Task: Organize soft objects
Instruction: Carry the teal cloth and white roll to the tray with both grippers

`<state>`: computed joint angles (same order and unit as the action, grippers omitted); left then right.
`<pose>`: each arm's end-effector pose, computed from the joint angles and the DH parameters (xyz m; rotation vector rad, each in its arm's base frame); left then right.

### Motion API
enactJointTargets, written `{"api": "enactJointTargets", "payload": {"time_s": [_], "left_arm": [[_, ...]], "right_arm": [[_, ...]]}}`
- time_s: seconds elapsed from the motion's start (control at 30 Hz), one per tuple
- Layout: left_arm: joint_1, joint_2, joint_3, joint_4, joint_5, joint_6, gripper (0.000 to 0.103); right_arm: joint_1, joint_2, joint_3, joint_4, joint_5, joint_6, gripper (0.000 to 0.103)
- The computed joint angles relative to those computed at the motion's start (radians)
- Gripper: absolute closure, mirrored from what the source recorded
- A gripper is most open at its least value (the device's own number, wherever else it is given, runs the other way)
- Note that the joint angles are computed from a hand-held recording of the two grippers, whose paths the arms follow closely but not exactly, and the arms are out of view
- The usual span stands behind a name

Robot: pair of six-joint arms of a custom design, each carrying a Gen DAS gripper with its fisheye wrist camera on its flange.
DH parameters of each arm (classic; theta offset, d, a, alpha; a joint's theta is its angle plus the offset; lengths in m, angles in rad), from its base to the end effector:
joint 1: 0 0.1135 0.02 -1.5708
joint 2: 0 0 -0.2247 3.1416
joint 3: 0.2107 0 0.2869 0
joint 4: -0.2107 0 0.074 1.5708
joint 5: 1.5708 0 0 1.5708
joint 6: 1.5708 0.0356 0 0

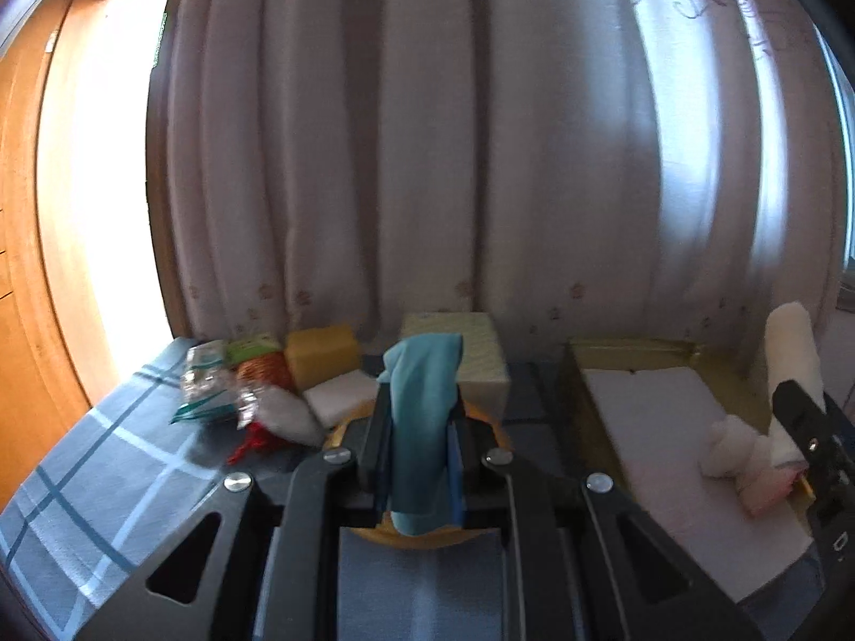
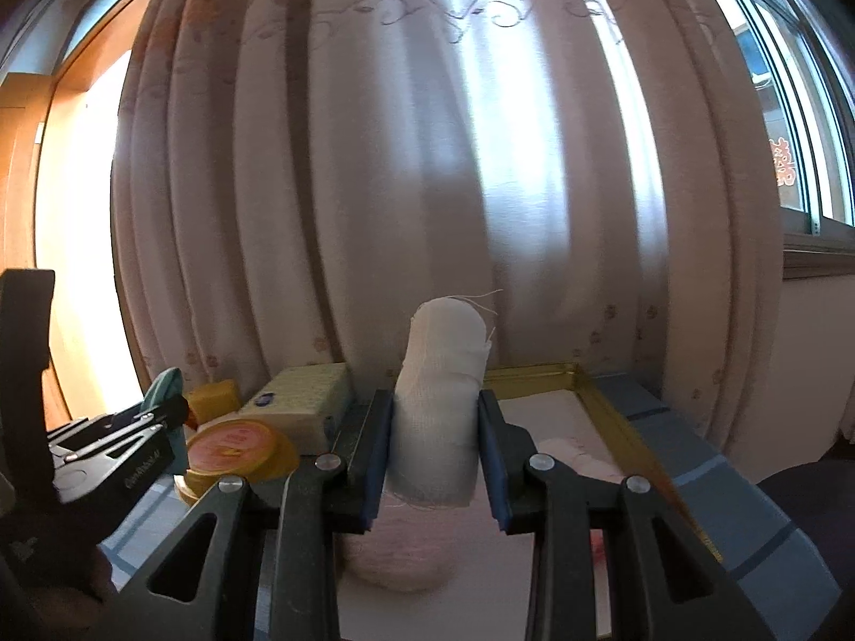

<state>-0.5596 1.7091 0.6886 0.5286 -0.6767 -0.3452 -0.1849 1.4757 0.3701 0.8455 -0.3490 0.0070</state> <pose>0.2987 -0.1608 0.0802 -0.1954 1.9395 0.1045 0.2794 -0.0399 0.0857 -0.0704 1.8178 0.1934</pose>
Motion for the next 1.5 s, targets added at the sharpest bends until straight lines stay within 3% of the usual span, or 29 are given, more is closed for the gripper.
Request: {"api": "enactJointTargets", "payload": {"time_s": [0.2,0.53,0.7,0.83,1.03,1.1,1.13,1.17,1.23,1.3,1.4,1.5], "left_arm": [[-0.034,0.044,0.085,-0.018,0.063,0.017,0.088],[-0.082,0.152,0.305,-0.152,0.138,0.004,0.088],[-0.105,0.258,0.471,-0.26,0.2,0.003,0.088],[-0.118,0.335,0.568,-0.338,0.238,-0.018,0.088],[-0.131,0.417,0.676,-0.433,0.222,-0.019,0.088],[-0.128,0.439,0.708,-0.47,0.232,-0.021,0.084],[-0.125,0.441,0.713,-0.48,0.246,-0.026,0.069],[-0.123,0.438,0.709,-0.482,0.254,-0.03,0.043],[-0.126,0.405,0.664,-0.444,0.243,-0.037,0.018],[-0.135,0.366,0.599,-0.372,0.199,-0.016,0.017],[-0.149,0.306,0.505,-0.278,0.132,0.016,0.01],[-0.158,0.252,0.384,-0.129,0.021,0.059,0.005]], "right_arm": [[-0.113,0.023,0.081,-0.071,-0.066,-0.007,0.069],[-0.206,0.147,0.306,-0.216,-0.086,-0.051,0.069],[-0.179,0.243,0.467,-0.384,-0.068,-0.117,0.069],[-0.162,0.344,0.663,-0.608,-0.097,-0.163,0.069],[-0.155,0.505,0.934,-0.893,-0.183,-0.192,0.069],[-0.167,0.583,1.044,-1.003,-0.261,-0.185,0.066],[-0.173,0.602,1.066,-1.021,-0.279,-0.171,0.057],[-0.182,0.618,1.085,-1.031,-0.3,-0.147,0.043],[-0.213,0.625,1.078,-0.997,-0.373,-0.088,0.033],[-0.239,0.592,1.017,-0.911,-0.413,-0.029,0.033],[-0.278,0.482,0.83,-0.685,-0.424,0.084,0.032],[-0.3,0.364,0.617,-0.418,-0.377,0.205,0.021]]}}
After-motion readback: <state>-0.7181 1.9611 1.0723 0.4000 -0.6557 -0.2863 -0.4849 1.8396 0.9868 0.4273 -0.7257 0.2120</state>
